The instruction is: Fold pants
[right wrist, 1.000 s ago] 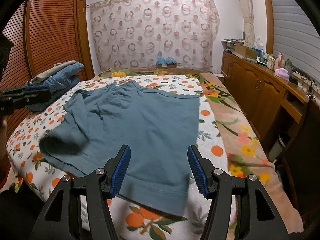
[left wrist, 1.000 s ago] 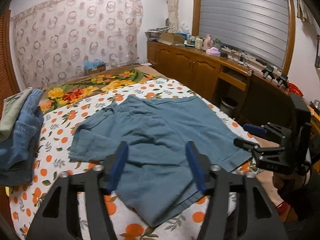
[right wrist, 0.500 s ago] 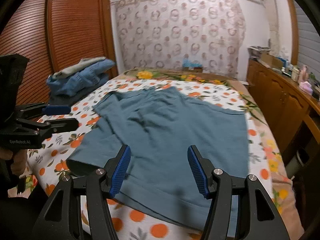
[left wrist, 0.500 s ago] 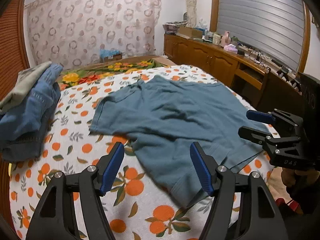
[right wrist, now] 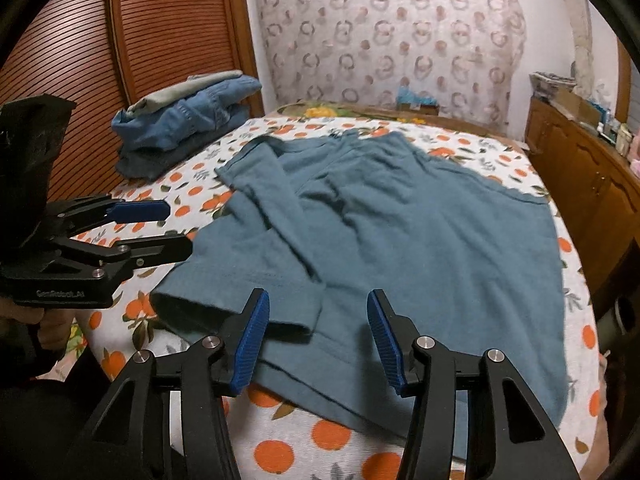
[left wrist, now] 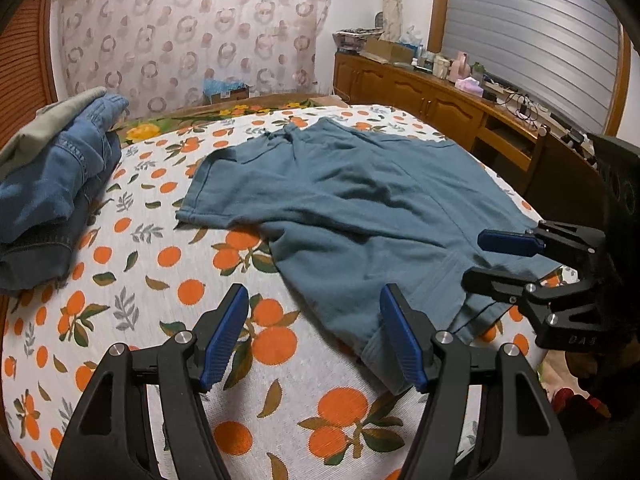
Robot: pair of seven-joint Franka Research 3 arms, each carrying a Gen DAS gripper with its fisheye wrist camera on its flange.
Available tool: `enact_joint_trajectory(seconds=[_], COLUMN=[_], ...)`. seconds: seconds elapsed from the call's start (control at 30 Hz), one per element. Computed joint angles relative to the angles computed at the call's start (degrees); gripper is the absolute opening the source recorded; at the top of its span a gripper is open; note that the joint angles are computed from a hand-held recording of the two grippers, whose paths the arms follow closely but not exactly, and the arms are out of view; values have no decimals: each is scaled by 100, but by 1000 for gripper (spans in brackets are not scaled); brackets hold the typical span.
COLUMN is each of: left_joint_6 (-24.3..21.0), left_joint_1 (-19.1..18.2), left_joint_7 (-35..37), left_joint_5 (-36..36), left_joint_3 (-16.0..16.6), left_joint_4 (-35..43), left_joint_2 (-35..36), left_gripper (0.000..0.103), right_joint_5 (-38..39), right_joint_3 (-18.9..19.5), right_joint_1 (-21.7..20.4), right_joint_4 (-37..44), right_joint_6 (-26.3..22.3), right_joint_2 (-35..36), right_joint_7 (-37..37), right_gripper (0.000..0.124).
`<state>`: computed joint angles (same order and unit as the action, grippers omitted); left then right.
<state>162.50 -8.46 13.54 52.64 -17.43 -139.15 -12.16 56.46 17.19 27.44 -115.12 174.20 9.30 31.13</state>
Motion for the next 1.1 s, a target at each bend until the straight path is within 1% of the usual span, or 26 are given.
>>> enact_joint_trajectory(seconds=[0.03,0.1,0.17,0.3,0.33,0.4,0.43,0.57,0.73,0.93,1.1], left_joint_6=[7,30,27,-26,-44,-77,-89,-130,-141,-118,-119], left_joint_1=[0,5,4,19,18,10,8,-18,-46,-45,-65], left_joint_7=[6,-18,-13,-92,-112,-162,-173,-209,-228,-280,-221], left_joint_5=[-13,-27,-62,-17,9,60,86,178,247,326,332], left_joint_3=[9,16,26,8,4,-6,-6,-10,-7,-3,-6], left_joint_4=[-7,-37,-47,-61,-62,-55,-47,-4,47,74,176], left_joint_2=[3,15,43,66,62,50,51,55,62,30,66], left_gripper=[69,69,69,69,69,69,69,69,69,69,69], right_joint_5=[-339,-670,-1015,-1091,-1113,-1042,-933,-50,1007,2355,3664], right_joint_3=[-103,-170,-217,-93,-79,-16,40,301,323,141,-151], right_joint_1=[116,142,190,83,91,40,-15,-199,-143,106,361], right_joint_4=[52,98,154,186,221,220,218,196,128,102,51], right_joint_6=[-2,-129,-174,-240,-230,-182,-207,-65,129,384,526], right_joint_2=[60,96,151,157,188,187,174,86,-106,-369,-643], right_joint_7=[328,628,943,994,1031,979,869,59,-970,-2265,-3527], right_gripper=[51,47,41,30,22,16,11,6,5,5,5])
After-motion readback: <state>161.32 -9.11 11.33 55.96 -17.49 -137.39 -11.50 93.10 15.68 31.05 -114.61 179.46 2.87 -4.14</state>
